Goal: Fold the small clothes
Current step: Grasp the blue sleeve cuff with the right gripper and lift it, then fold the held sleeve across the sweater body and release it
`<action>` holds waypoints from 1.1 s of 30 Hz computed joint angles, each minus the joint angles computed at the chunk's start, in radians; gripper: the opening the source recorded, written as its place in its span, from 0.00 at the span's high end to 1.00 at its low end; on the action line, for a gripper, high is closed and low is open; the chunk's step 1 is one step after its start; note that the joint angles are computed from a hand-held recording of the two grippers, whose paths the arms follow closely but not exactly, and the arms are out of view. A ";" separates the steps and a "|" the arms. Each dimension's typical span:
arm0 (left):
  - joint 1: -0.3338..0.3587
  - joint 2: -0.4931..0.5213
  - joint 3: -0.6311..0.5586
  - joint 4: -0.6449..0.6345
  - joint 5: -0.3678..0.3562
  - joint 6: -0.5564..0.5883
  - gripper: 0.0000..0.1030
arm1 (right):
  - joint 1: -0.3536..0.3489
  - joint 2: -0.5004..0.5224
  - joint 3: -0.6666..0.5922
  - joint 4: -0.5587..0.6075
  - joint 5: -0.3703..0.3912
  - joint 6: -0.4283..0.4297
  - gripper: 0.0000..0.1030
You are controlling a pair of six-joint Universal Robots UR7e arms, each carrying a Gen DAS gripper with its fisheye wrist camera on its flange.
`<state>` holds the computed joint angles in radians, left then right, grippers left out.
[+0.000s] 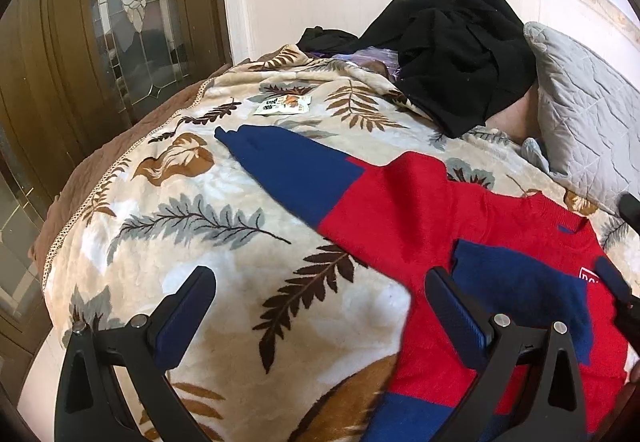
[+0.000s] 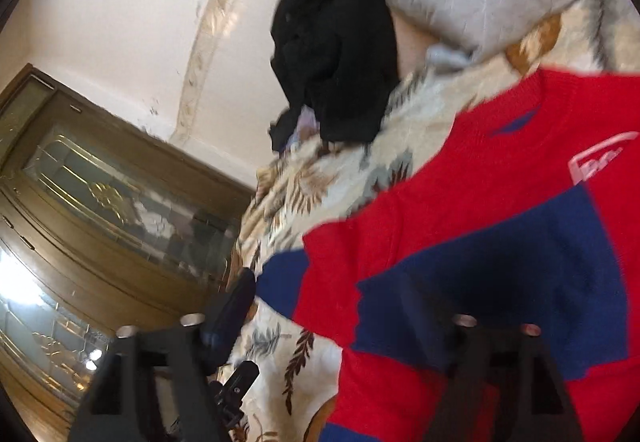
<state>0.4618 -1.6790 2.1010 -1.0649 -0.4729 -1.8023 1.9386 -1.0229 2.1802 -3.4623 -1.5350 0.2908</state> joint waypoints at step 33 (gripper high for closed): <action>0.198 0.316 -0.039 -0.492 -0.047 0.535 0.00 | -0.270 -0.386 0.119 0.448 -0.179 -0.101 0.64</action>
<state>0.6596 -1.3631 2.0622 -1.5571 -0.5203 -1.2677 1.6687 -1.4093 2.2993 -3.0147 -1.7144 0.1901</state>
